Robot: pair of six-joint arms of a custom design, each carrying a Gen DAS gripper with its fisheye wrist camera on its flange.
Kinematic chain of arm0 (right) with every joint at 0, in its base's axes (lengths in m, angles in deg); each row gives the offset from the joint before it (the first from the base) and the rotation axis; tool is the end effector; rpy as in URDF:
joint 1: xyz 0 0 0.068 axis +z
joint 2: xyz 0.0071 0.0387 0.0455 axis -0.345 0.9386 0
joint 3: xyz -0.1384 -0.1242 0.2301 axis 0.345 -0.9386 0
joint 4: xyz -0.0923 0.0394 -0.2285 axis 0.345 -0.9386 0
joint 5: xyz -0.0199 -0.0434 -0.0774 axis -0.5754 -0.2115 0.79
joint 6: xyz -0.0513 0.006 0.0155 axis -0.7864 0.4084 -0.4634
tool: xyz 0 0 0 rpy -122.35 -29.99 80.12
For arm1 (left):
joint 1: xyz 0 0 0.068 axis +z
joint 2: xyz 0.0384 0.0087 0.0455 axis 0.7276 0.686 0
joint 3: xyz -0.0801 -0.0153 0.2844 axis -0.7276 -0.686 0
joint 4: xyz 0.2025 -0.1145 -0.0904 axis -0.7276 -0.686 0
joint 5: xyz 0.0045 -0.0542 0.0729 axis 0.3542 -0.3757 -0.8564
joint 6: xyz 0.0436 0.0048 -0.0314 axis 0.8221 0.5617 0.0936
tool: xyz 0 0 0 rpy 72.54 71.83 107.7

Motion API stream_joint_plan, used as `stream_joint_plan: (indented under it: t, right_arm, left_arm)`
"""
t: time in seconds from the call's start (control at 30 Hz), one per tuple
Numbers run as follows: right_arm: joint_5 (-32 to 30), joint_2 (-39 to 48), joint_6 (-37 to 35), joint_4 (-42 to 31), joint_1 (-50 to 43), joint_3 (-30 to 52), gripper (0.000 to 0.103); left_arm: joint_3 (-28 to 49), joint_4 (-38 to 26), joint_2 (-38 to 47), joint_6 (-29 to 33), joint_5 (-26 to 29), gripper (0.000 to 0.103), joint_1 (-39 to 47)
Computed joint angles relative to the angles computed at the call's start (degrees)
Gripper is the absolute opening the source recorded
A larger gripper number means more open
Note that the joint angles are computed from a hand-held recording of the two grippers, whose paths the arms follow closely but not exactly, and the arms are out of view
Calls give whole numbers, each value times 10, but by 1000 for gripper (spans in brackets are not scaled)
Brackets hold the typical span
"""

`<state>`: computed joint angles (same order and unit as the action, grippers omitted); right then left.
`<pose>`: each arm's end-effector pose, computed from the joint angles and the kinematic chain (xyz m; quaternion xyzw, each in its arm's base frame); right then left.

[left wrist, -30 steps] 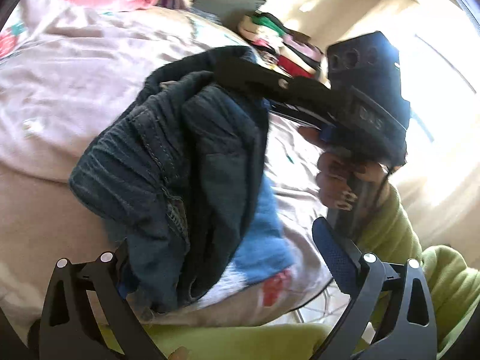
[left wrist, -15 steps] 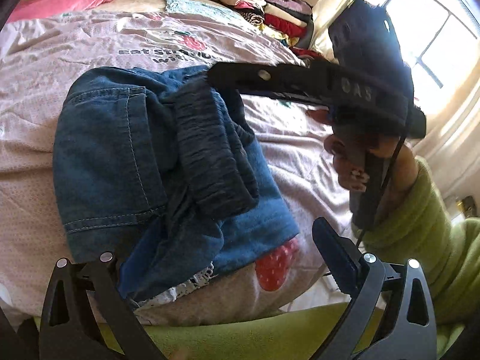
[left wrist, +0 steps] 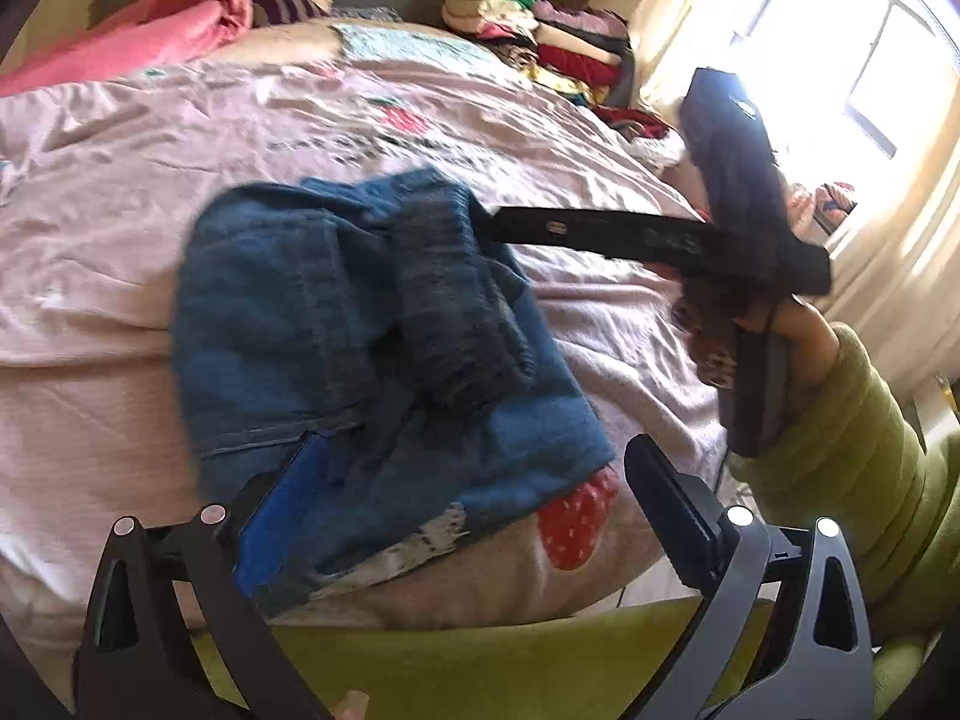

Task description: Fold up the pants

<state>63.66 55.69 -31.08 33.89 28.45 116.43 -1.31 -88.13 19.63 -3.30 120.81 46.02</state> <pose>0.2406 0.2524 0.1316 0.0944 0.9118 0.1540 0.3688 0.2702 -0.0266 0.1336 0.3933 0.8444 -0.2880 0.2223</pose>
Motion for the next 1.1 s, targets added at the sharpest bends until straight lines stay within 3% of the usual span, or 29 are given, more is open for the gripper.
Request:
stream_joint_plan:
  t: [0.23, 0.43, 0.77, 1.03, 1.1]
  right_arm:
    - [74, -39, -16, -43, 53, 14, 79]
    - [120, -53, -39, -69, 105, 28, 84]
    - [140, 3, -116, -144, 174, 127, 84]
    - [116, 82, -223, -185, 198, 233, 84]
    - [102, 104, -259, -199, 199, 260, 74]
  left_arm:
    - [15, 0, -20, -15, 5, 99, 56]
    - [41, 11, -8, -43, 9, 99, 107]
    - [82, 6, 10, -70, 3, 99, 155]
    - [103, 51, 41, -107, -26, 99, 133]
    - [114, 53, 54, -117, -35, 99, 117]
